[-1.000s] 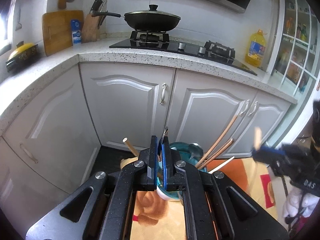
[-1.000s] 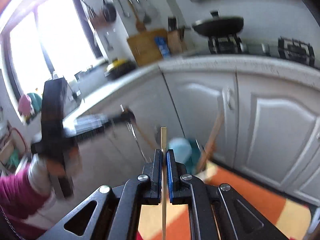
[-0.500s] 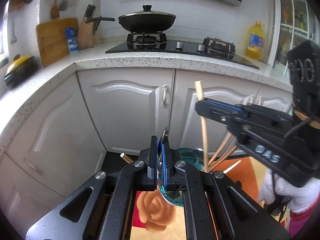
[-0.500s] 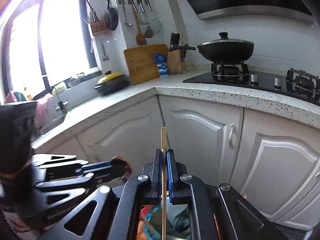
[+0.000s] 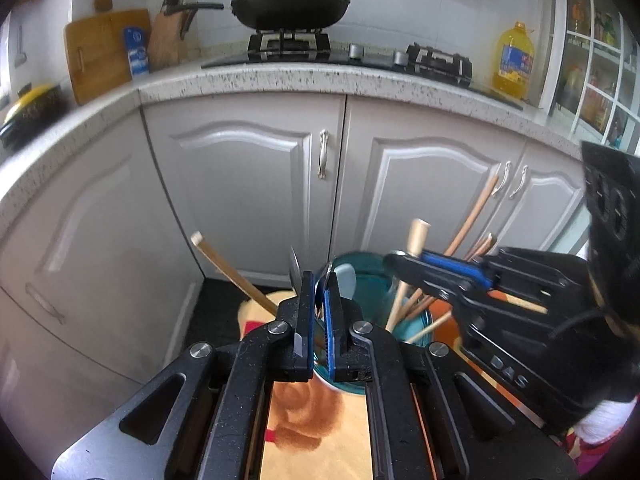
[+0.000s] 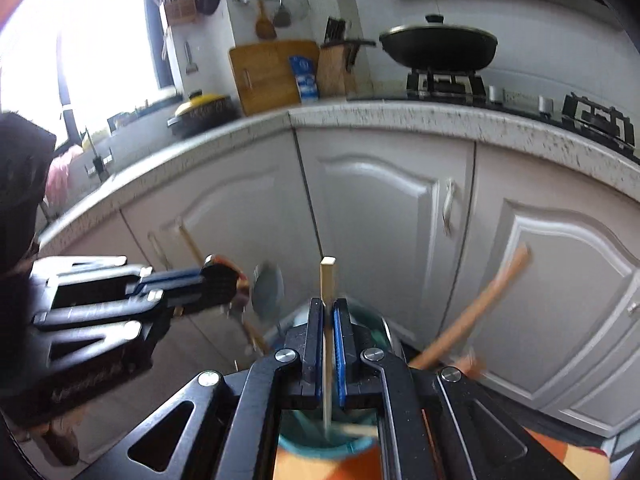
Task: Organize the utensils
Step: 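Lower both utensils into the holder and open both tools, then pull both open tools back from the holder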
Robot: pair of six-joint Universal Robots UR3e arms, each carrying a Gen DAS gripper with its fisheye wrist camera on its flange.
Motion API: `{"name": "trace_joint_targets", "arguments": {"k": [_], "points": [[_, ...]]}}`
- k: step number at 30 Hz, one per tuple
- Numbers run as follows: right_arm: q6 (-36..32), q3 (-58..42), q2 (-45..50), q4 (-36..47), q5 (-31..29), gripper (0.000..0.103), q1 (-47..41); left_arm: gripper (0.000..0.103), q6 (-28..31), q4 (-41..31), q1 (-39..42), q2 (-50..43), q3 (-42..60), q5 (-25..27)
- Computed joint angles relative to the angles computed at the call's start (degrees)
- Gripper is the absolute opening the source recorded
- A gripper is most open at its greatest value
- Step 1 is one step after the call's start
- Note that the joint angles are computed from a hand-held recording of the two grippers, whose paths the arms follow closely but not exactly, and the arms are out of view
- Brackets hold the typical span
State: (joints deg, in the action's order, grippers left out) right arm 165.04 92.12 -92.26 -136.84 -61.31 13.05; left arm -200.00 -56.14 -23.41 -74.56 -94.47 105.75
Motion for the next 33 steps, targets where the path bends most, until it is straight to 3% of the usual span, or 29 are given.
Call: {"name": "trace_joint_targets", "arguments": {"k": [5,6,8,10,11,17,20,23,33], "points": [[-3.76,1.03,-4.64,7.56,-0.97,0.006,-2.02,0.005,-2.33,-1.30,0.80,0.74,-1.13,-2.98],[-4.40,1.16,-5.77,8.74,-0.92,0.015,-2.75,0.008,-2.90,-1.47,0.99,1.36,-1.51,-3.28],[-5.44,1.98,-8.96,11.77,1.57,0.033,-5.65,0.025,-3.56,-1.80,1.03,2.38,-1.75,-3.35],[-6.50,3.29,-12.70,14.56,4.88,0.033,-9.26,0.038,-4.39,-2.39,1.08,3.91,-1.88,-3.63],[-6.91,3.80,-14.25,15.67,5.69,0.033,-10.63,0.040,-4.64,-2.56,1.05,4.70,-1.97,-3.86],[-8.25,6.26,-21.00,21.63,8.40,0.034,-15.49,0.046,-7.42,-4.42,-3.52,5.84,-0.50,0.63],[-8.36,7.65,-24.05,22.88,8.42,0.041,-15.93,0.046,-9.63,-5.24,-6.45,5.37,-0.15,3.75],[-7.20,9.43,-26.38,22.85,7.88,0.042,-15.62,0.046,-12.72,-6.50,-9.58,4.76,0.00,6.69],[-1.38,9.91,-25.17,18.61,-1.45,0.043,-7.03,0.046,-18.94,-9.08,-15.66,4.44,-0.25,12.07]]}}
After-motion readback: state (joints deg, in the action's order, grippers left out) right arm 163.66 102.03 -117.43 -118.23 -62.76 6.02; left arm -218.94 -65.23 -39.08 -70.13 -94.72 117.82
